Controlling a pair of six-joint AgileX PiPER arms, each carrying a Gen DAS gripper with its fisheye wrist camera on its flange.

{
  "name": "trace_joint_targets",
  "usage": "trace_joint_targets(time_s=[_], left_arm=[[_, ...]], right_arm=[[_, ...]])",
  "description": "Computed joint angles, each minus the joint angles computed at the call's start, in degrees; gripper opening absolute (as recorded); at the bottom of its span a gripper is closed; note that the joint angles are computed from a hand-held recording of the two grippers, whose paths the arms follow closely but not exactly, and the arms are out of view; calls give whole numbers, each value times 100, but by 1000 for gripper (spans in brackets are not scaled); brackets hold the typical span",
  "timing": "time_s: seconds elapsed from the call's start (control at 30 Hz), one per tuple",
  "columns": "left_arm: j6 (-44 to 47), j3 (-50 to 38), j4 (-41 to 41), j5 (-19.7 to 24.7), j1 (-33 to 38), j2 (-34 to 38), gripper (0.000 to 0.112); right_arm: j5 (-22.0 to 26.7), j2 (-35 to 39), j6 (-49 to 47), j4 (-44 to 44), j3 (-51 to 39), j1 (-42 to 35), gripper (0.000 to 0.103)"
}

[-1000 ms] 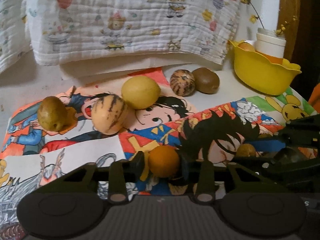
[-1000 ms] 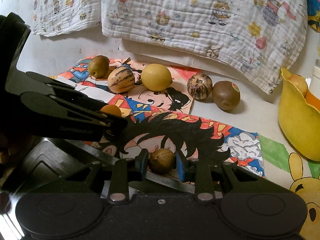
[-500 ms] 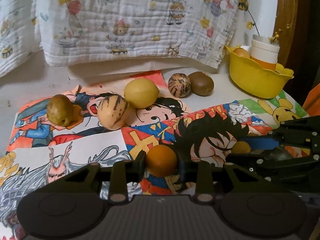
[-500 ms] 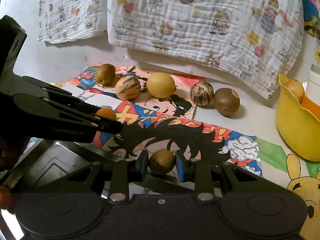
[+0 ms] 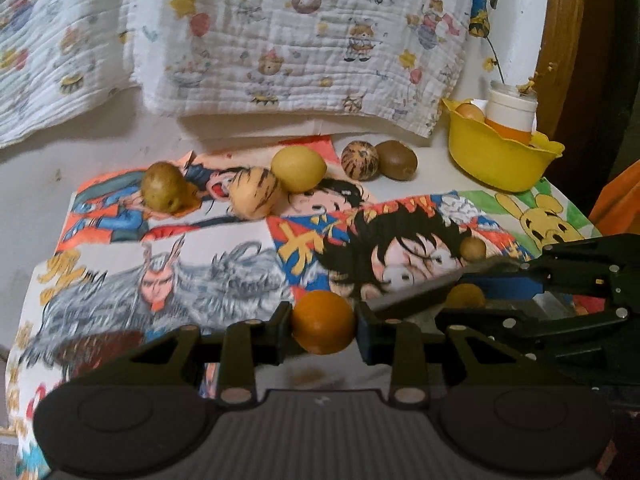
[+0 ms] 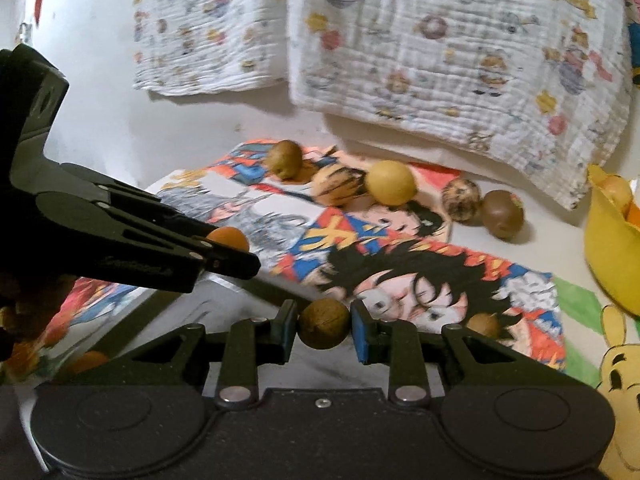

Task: Organize fruits
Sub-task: 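Carry both fruits over the metal tray and open both tools to drop them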

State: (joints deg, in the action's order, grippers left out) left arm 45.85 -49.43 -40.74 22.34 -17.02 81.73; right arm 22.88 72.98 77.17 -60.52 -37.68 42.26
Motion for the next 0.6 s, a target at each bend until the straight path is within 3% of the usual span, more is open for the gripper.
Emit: trace_joint_targets(time_s=[0.3,0.6], left_arm=[[-247,638,321,417,295,-699,36],[-840,942,985,481,234,-1118,36]], right_arm=[[209,-81,-527,958,52,556,31],[627,4,-877,1578,-168,878,31]])
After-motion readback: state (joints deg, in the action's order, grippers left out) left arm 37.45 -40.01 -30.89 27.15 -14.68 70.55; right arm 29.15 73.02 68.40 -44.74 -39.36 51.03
